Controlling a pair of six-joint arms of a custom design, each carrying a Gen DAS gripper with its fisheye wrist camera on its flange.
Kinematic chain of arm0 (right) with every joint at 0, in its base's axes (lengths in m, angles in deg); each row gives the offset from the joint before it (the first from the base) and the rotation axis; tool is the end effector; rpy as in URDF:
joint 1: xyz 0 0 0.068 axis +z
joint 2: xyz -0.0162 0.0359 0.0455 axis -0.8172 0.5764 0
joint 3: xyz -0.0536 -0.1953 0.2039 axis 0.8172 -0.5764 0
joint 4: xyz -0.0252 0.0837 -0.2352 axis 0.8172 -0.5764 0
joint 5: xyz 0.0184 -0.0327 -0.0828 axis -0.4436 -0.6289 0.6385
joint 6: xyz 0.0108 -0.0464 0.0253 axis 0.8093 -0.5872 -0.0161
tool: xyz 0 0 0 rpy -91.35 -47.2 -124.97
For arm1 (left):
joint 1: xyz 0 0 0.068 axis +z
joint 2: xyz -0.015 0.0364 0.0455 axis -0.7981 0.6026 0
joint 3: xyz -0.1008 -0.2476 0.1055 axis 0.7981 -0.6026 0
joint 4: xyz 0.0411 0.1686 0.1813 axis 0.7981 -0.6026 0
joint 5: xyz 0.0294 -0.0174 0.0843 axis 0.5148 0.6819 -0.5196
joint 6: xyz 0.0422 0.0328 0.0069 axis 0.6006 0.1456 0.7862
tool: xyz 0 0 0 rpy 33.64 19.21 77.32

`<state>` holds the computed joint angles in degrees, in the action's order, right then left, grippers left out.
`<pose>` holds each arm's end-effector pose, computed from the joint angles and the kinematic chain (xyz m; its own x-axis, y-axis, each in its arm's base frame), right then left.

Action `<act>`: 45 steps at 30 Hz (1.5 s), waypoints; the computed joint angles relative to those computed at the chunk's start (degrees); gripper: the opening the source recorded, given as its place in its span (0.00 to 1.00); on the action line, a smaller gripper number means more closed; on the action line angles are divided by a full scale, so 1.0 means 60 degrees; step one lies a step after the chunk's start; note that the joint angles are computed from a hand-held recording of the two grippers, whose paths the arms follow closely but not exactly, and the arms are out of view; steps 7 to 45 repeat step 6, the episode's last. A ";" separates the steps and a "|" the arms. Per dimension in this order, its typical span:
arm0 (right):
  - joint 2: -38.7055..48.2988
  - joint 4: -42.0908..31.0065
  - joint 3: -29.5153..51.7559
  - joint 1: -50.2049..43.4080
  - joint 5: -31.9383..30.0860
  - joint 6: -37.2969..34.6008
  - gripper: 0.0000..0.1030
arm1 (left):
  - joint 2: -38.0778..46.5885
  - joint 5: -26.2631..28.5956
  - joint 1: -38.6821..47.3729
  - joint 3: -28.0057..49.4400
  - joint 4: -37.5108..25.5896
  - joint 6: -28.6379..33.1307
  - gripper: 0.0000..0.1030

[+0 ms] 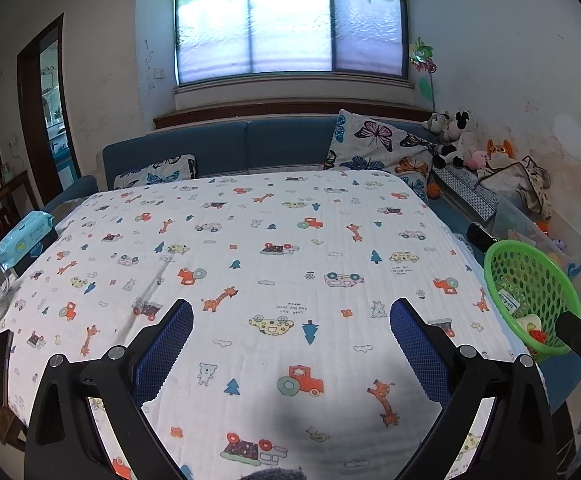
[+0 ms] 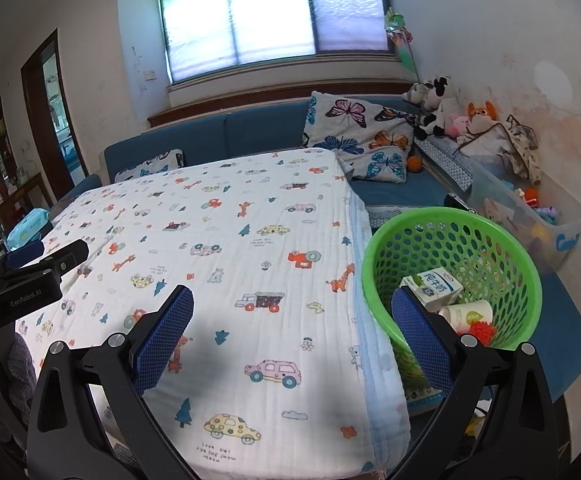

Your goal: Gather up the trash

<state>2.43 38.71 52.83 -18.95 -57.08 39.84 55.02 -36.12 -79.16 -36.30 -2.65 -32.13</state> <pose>0.1187 0.0629 0.1490 -0.5388 0.1717 -0.8247 0.1344 0.9840 0.1171 0.2051 -0.0920 0.1595 -0.5468 0.1355 -0.8262 0.1989 0.9796 0.0291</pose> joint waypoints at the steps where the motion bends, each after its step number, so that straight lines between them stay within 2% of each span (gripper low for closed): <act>1: 0.0001 0.0015 -0.0010 0.0009 0.0001 0.0001 0.96 | 0.0027 0.0014 0.0011 0.0005 0.0008 -0.0003 0.93; 45: 0.0073 0.0094 -0.0030 0.0054 0.0008 0.0014 0.96 | 0.0045 -0.0048 0.0005 -0.0014 0.0024 -0.0019 0.93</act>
